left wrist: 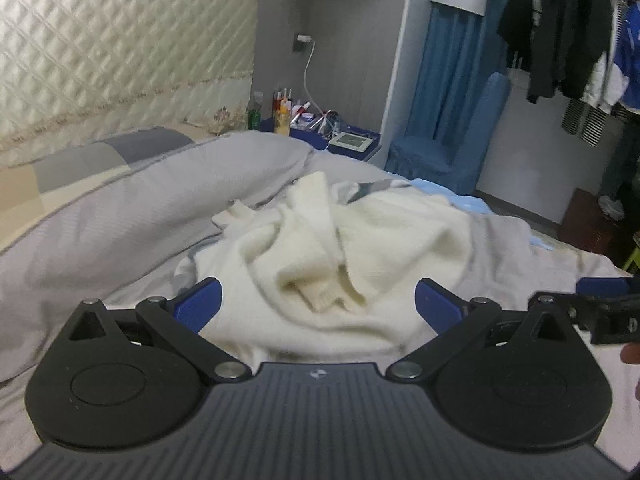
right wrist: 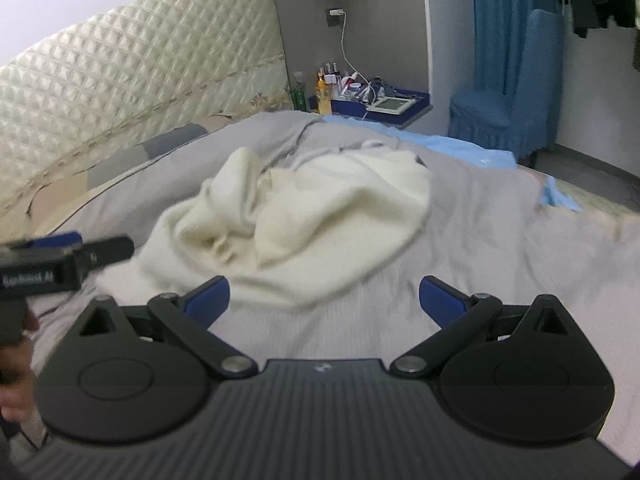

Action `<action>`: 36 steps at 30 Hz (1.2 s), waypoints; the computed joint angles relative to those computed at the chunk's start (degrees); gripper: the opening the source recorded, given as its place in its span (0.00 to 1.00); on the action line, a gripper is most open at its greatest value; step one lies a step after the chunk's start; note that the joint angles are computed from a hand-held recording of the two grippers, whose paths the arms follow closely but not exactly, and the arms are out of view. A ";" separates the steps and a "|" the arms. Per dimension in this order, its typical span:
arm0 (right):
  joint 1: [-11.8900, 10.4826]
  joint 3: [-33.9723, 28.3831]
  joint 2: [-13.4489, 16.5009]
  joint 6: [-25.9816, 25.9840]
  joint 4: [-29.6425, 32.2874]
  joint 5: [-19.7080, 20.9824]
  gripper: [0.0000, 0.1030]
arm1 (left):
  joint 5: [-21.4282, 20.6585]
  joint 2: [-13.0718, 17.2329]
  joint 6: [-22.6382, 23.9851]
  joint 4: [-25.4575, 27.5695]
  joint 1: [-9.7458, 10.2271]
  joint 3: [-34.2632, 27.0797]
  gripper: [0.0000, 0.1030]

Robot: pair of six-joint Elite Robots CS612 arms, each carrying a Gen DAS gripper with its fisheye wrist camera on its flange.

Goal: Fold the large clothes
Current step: 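Reach both grippers to the cream sweater and close on its fabric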

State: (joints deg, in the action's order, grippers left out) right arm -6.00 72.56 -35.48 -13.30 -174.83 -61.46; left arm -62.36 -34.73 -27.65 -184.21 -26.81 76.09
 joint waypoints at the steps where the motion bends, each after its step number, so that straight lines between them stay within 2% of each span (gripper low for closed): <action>1: 0.33 -2.79 1.68 0.44 1.19 0.10 1.00 | -0.46 1.32 0.10 0.39 0.58 -1.90 1.00; 8: 2.22 -22.23 12.95 0.54 10.19 0.34 0.96 | -3.79 9.73 -0.76 5.91 4.25 -14.89 1.00; 12: 3.14 -32.72 18.73 0.14 14.46 -0.44 0.96 | -0.59 13.47 -0.22 7.06 4.81 -20.34 1.00; 17: 4.08 -41.02 23.43 0.06 16.75 -3.54 0.96 | 1.42 16.12 0.15 6.32 5.02 -23.00 0.95; 20: 4.54 -45.46 25.88 -1.78 19.28 -4.75 0.94 | 1.36 16.52 0.85 5.57 5.21 -22.50 0.94; 22: 4.61 -47.93 27.28 -2.27 21.01 -4.10 0.89 | 1.76 16.62 1.35 5.10 5.35 -21.99 0.94; 23: 4.58 -49.04 27.84 -2.11 22.15 -3.56 0.81 | 1.70 16.51 1.12 4.94 5.38 -21.54 0.94; 25: 4.66 -49.66 28.14 -1.39 22.95 -3.14 0.73 | 0.11 16.57 -0.35 4.17 5.83 -21.29 0.92; 27: 4.79 -48.64 27.67 -1.23 21.59 -3.62 0.64 | -1.28 16.48 -1.71 3.16 6.04 -20.83 0.84; 29: 4.82 -45.72 26.17 -1.35 19.54 -4.25 0.44 | -0.87 16.31 -2.52 2.91 5.86 -20.46 0.67; 30: 4.75 -44.20 25.31 -1.21 18.87 -4.40 0.35 | -0.49 16.10 -2.23 2.54 5.67 -20.11 0.63; 31: 4.63 -42.72 24.40 -0.79 18.51 -4.54 0.30 | -0.67 15.76 -1.85 2.04 5.58 -19.53 0.56; 32: 4.53 -41.98 23.87 -0.45 18.52 -4.66 0.21 | -1.08 15.30 -1.66 1.37 5.49 -18.69 0.50; 36: 4.10 -35.11 19.90 -1.59 15.45 -4.66 0.16 | -3.29 13.27 -3.19 -2.18 5.47 -14.64 0.38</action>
